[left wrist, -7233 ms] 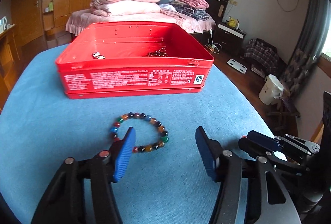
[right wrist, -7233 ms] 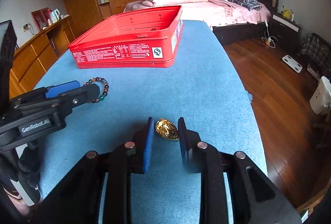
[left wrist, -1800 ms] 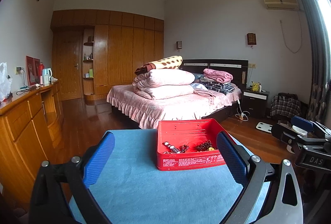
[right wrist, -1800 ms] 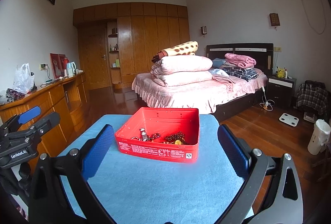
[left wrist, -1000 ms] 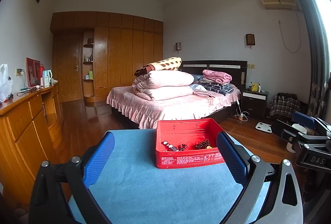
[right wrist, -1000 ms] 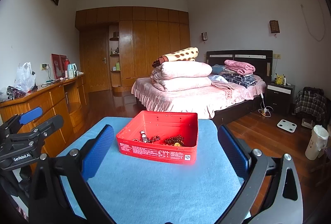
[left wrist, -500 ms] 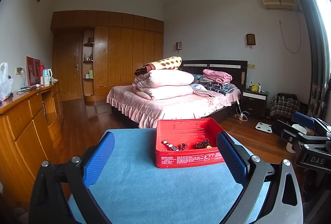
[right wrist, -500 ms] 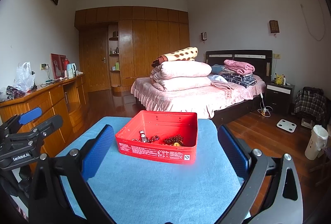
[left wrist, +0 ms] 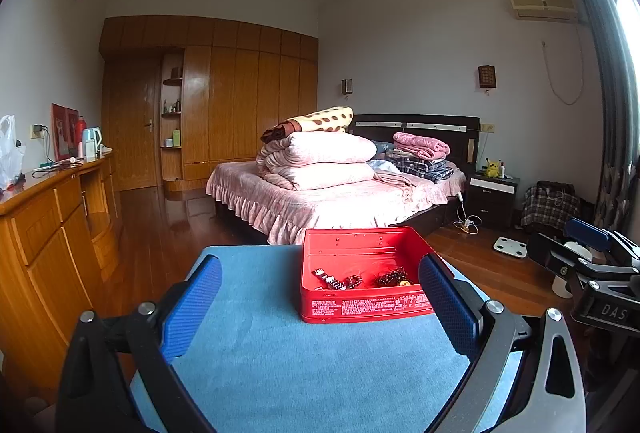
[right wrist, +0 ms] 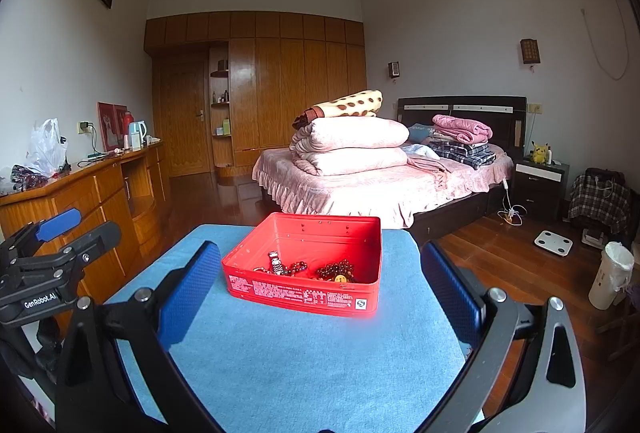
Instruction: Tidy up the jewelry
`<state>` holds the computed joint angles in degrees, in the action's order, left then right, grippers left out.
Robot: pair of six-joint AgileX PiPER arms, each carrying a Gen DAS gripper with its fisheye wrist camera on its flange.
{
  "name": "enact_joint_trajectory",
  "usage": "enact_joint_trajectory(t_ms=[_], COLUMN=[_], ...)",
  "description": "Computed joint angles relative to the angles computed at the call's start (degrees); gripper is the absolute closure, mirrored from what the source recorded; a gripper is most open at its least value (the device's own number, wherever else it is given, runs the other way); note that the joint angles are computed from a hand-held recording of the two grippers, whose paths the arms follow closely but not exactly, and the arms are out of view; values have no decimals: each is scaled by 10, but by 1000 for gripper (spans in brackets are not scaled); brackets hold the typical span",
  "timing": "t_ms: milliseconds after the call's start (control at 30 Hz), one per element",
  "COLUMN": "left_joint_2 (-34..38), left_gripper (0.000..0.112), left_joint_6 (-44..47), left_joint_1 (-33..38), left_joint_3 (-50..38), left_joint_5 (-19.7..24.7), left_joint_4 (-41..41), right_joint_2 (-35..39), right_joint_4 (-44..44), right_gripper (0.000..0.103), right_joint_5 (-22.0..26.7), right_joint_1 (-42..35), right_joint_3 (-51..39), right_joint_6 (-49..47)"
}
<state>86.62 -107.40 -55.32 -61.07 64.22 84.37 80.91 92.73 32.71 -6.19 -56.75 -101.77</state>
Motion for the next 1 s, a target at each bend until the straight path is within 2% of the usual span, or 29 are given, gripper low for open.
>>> enact_joint_trajectory(t_ms=[1000], left_joint_2=[7], left_gripper=[15], left_joint_6=[6], left_joint_1=[13], left_joint_3=[-4], left_joint_5=[-16], left_joint_4=[-10], right_joint_2=[2], right_joint_4=[13], right_gripper=[6], right_joint_5=[-4], right_joint_1=[3], right_joint_3=[10], right_joint_6=[-16])
